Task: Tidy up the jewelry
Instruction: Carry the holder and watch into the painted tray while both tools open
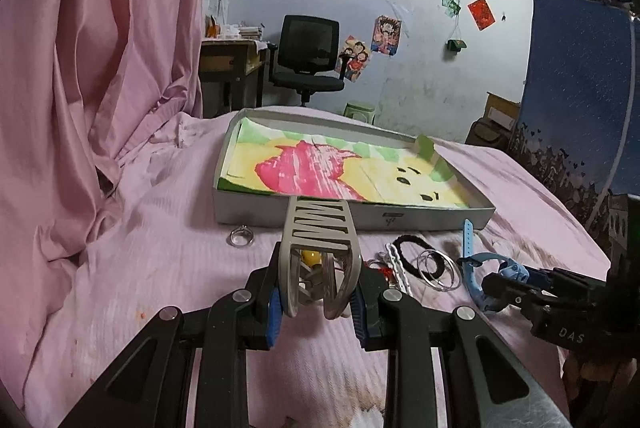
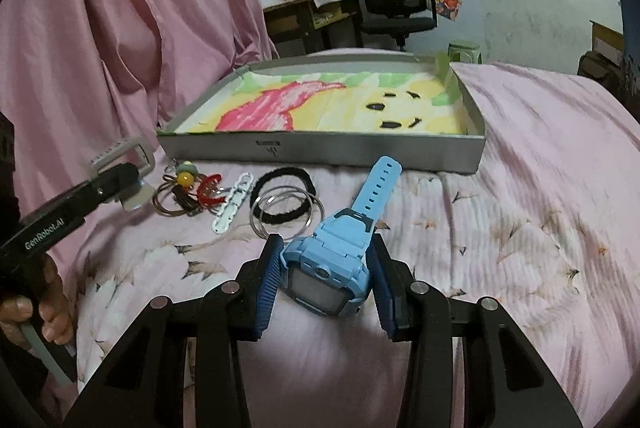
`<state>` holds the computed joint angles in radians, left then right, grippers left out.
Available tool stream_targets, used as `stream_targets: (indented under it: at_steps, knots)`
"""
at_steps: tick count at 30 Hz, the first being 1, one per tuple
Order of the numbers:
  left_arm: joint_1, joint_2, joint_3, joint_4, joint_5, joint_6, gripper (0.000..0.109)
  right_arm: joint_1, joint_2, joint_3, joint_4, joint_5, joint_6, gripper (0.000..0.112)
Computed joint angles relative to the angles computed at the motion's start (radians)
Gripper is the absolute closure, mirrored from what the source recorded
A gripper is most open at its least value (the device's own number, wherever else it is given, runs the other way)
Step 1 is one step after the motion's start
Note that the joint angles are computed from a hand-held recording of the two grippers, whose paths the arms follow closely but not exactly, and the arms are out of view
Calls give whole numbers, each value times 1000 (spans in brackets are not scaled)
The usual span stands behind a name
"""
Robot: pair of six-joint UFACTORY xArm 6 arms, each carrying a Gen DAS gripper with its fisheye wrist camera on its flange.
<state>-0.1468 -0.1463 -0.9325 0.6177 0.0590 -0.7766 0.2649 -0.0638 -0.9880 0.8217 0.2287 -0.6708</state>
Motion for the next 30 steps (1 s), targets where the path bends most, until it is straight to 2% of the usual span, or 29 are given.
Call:
stream_targets:
  at_steps: [5,7,10,14,15,19,23,27,30]
  knots:
    - [9,-13,-3,31,-23,-47,82,34,-36,27,82,-75,-105,74]
    - [10,-3,-16,3,-30,-22,82,51,-50,22,157,-105,-194,74]
    - [4,39,-75,-109,-21,85,82,50,-41,-29,202,-93,-260,74]
    - [7,111,-173,-149,-8,141,82,36,39,-157,188,-53,-252,74]
    - [7,141,-211,-191,4,183,82,32,69,-198,192,-41,-250,74]
    - [-2,252,-346,-460,59,420,82,26,190,-351,179,-12,-227,74]
    - [10,379,-517,-620,155,566,82,24,344,-531,58,17,-118,74]
    - [28,488,-663,-707,288,615,82,19,447,-641,-44,57,-2,74]
    - [36,526,-711,-682,344,583,82,15,497,-688,-106,86,75,74]
